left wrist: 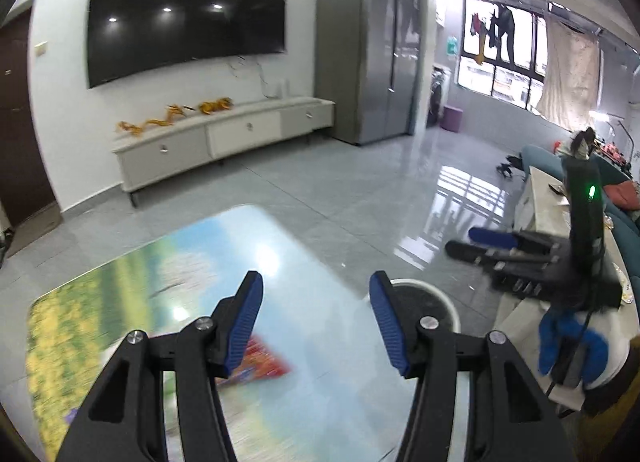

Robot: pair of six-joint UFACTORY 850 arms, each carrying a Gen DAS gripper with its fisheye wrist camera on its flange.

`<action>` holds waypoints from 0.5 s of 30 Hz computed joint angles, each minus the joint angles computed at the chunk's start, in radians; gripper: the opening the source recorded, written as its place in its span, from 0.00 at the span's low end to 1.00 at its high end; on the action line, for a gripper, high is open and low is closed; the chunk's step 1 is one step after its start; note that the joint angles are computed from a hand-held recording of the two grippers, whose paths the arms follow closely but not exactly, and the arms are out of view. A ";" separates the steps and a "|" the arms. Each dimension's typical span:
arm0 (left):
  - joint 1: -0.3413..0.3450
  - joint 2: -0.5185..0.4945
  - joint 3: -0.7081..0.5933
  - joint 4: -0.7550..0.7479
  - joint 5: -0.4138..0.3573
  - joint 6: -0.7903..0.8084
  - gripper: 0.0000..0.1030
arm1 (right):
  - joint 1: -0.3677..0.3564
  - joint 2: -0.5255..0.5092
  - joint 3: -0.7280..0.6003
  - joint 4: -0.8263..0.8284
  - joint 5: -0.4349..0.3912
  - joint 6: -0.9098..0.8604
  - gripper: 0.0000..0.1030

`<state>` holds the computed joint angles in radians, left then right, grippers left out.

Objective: Collect trash
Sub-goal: 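Grasp the brown chip bag with the left tool while the right tool grasps the red chip bag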

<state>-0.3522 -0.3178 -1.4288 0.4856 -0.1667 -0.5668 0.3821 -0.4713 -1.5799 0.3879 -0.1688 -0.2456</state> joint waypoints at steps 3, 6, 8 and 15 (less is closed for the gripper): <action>0.066 0.101 0.135 0.114 0.024 -0.107 0.52 | 0.057 -0.012 -0.036 -0.034 -0.013 0.025 0.51; 0.142 0.183 0.250 0.186 0.004 -0.162 0.52 | 0.111 -0.056 -0.110 -0.083 -0.061 0.048 0.51; 0.185 0.220 0.308 0.214 -0.010 -0.179 0.52 | 0.140 -0.090 -0.160 -0.127 -0.096 0.075 0.51; 0.314 0.283 0.442 -0.192 -0.037 0.220 0.51 | 0.193 -0.225 -0.332 -0.175 -0.202 0.102 0.51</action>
